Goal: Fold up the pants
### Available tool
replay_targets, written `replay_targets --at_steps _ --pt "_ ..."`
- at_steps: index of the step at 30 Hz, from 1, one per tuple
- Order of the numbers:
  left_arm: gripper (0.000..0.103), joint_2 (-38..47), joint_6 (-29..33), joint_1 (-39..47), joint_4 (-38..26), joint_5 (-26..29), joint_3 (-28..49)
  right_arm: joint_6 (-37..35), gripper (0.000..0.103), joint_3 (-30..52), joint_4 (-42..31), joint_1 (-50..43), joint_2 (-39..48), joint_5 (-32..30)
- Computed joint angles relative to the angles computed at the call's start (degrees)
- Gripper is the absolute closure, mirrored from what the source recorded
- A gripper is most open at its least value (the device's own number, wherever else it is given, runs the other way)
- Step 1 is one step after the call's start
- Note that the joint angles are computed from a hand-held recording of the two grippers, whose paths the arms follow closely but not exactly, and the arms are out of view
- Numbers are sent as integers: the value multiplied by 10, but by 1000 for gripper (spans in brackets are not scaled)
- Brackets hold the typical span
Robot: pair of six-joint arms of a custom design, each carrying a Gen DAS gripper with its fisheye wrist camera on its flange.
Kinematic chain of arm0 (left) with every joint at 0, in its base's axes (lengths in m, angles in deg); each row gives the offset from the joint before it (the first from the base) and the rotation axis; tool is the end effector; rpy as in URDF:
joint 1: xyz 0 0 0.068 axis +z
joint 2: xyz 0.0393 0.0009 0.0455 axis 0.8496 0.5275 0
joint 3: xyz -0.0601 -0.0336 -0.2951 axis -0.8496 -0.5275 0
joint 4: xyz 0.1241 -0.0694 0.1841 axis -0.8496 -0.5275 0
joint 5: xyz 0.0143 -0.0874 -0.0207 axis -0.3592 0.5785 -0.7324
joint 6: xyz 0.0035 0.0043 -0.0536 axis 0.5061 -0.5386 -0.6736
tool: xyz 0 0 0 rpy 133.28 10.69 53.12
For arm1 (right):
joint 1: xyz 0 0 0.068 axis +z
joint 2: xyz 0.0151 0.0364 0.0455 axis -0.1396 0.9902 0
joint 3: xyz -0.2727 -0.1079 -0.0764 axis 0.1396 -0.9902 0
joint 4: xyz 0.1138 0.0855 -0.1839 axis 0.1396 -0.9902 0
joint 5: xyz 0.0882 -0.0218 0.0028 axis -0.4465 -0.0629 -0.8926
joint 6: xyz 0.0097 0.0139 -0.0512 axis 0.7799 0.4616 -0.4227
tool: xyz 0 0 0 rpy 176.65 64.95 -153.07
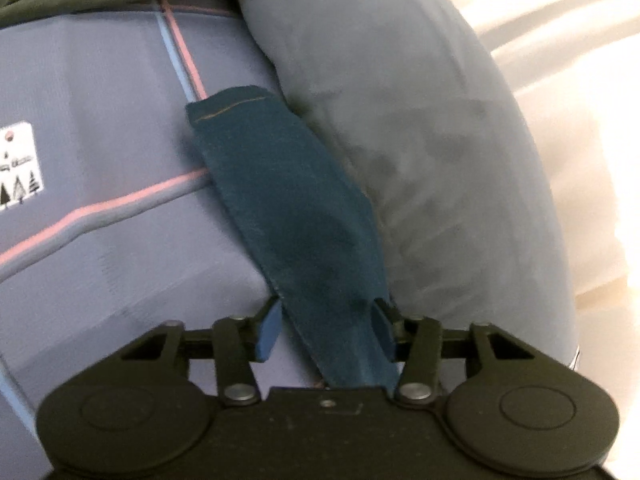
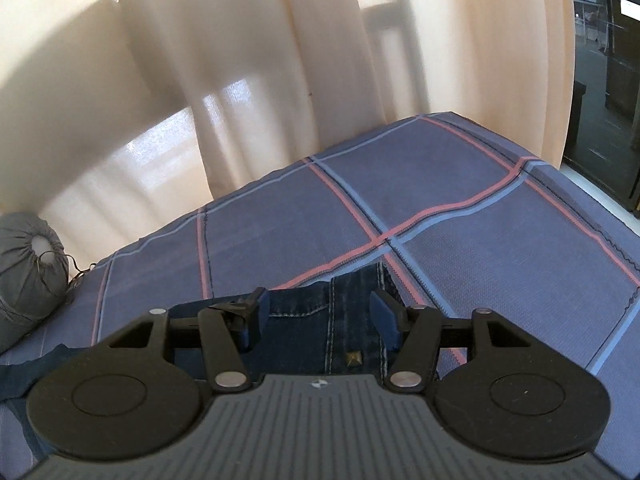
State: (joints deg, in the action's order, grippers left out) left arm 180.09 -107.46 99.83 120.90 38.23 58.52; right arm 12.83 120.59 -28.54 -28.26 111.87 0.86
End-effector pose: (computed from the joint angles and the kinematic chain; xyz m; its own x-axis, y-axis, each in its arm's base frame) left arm 0.1547 0.1140 0.1339 -0.1997 -0.9197 -0.3380 -0.5654 0.3899 -0.7268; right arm 0.2671 -0.0857 0.1655 -0.6714 0.3248 -0.6661 0.1628 0.9415 0.2951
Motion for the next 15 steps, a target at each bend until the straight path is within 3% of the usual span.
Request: replay_targets --at_steps 2,6,10,15 --pt "0 -1 -4 -10 29 -4 -9 -3 9 4 -5 -6 1 -9" --pt "0 -10 -6 -46 44 -47 -6 17 9 23 -22 -29 12 -45" --pt "0 -13 -18 -51 50 -54 -10 25 11 44 -50 -39 18 -63" --pt "0 5 1 -39 65 -49 -18 8 15 45 -51 -36 8 -16"
